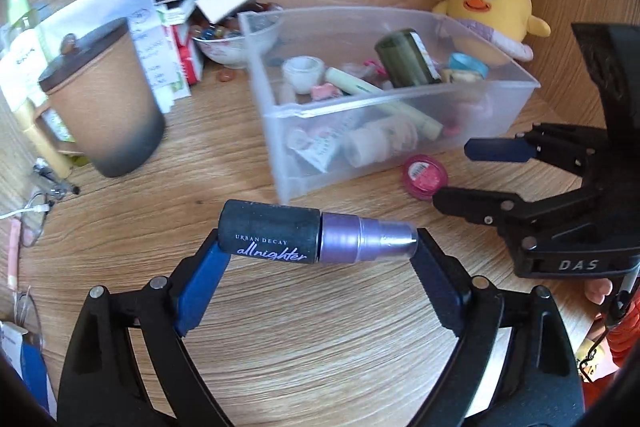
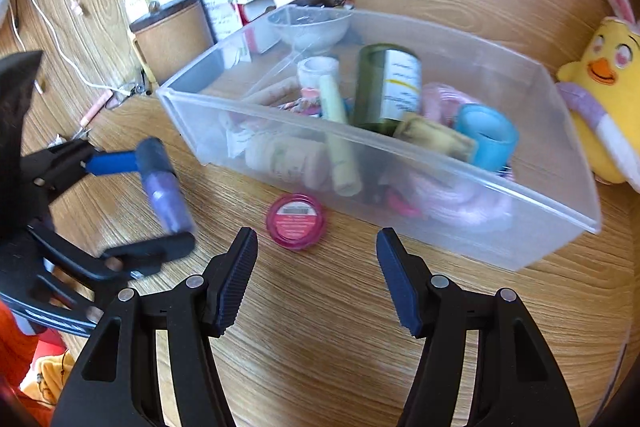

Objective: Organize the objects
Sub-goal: 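Grasp the black-purple All Nighter spray with the left gripper while the right gripper grasps the pink compact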

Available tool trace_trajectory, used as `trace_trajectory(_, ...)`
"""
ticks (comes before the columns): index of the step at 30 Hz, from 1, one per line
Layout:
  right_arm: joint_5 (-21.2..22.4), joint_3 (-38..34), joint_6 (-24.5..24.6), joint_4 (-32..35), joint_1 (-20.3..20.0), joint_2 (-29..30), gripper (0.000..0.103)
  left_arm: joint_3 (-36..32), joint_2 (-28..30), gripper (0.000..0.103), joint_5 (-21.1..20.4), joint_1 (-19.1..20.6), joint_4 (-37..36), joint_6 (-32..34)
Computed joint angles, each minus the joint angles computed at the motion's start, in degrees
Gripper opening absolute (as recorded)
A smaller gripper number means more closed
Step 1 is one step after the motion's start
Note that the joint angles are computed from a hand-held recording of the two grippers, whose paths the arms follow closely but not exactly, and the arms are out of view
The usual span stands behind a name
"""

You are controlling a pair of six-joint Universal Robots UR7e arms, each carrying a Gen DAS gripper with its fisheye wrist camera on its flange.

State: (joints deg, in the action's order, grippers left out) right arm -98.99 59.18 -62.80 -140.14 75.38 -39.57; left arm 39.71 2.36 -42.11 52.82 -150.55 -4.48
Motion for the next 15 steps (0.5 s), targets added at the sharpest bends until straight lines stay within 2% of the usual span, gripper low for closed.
trace_trajectory(4,-1.5,-0.8,-0.2,-0.4,0.6,1.5,0.058,7.9,-4.2,0.09,0.1,0.3,-6.1,0.0)
trace_trajectory(8,-2.7,0.1,-1.5,-3.0,1.0,2.1,0.056,7.4,-3.9,0.09,0.5,0.1,-7.9,0.9)
trace_trajectory(9,-2.9,0.5,-2.0,-3.9,1.1,2.2,0.054,7.6,-4.0,0.09,0.6,0.1,-8.5,1.2)
trace_trajectory(13,-3.2,2.2,-4.3,-6.9,1.2,1.9,0.032,5.2,-2.7,0.09,0.4,0.0,-9.0,2.2)
trace_trajectory(15,-3.0,2.5,-4.5,-7.0,1.2,1.6,0.032,4.3,-2.2,0.09,0.6,-0.2,-9.2,2.6)
